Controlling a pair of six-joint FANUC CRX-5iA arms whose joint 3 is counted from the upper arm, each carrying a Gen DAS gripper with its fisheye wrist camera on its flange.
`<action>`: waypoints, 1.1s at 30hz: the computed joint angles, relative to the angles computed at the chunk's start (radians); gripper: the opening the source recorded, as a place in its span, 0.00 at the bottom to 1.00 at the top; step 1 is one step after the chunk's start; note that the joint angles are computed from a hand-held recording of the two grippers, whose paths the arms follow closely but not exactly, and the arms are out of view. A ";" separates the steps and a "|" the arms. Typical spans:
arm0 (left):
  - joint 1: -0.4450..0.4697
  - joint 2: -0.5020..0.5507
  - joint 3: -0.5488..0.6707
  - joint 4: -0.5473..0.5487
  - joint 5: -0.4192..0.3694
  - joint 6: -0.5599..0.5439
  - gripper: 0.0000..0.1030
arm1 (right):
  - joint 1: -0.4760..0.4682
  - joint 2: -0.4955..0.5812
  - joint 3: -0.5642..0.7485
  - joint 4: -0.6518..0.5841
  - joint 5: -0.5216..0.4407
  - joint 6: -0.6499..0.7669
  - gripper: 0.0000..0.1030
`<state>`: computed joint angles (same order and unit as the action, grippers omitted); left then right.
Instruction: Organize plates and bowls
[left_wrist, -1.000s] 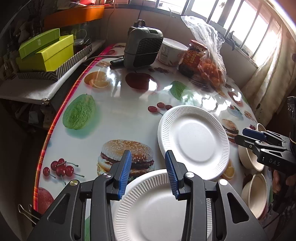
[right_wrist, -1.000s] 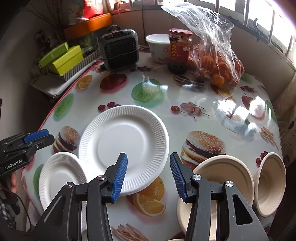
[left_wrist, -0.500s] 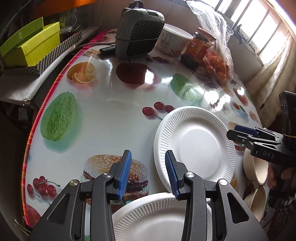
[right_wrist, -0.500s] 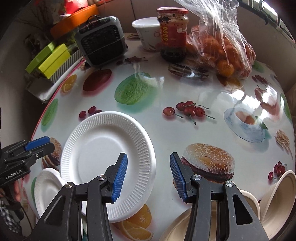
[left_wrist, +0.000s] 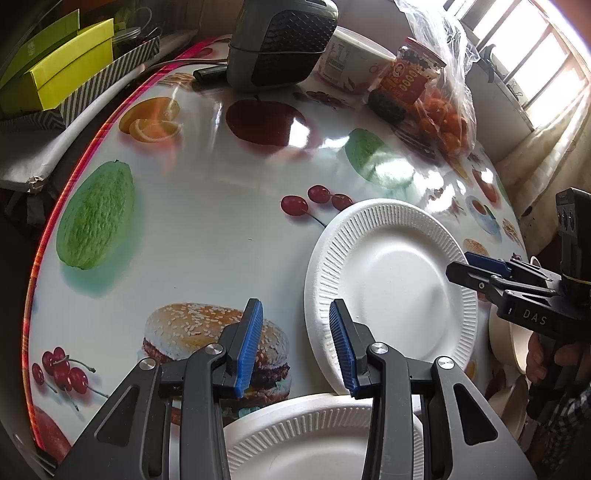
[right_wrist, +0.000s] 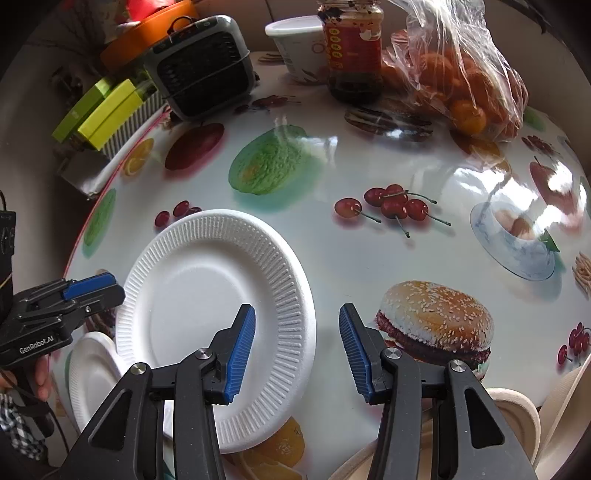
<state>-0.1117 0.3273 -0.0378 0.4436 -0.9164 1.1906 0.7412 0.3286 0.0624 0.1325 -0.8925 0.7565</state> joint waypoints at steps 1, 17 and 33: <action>-0.001 0.001 0.001 -0.002 -0.001 0.002 0.38 | 0.000 0.000 0.001 -0.001 -0.001 -0.001 0.44; -0.017 0.014 0.016 -0.007 0.001 0.004 0.23 | -0.007 0.004 0.005 -0.014 0.006 0.019 0.23; -0.029 0.018 0.030 -0.002 0.008 0.014 0.21 | -0.002 -0.008 -0.015 0.012 0.024 -0.017 0.23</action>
<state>-0.1407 0.3450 -0.0083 0.4414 -0.9082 1.2050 0.7390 0.3211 0.0471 0.1448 -0.8687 0.7392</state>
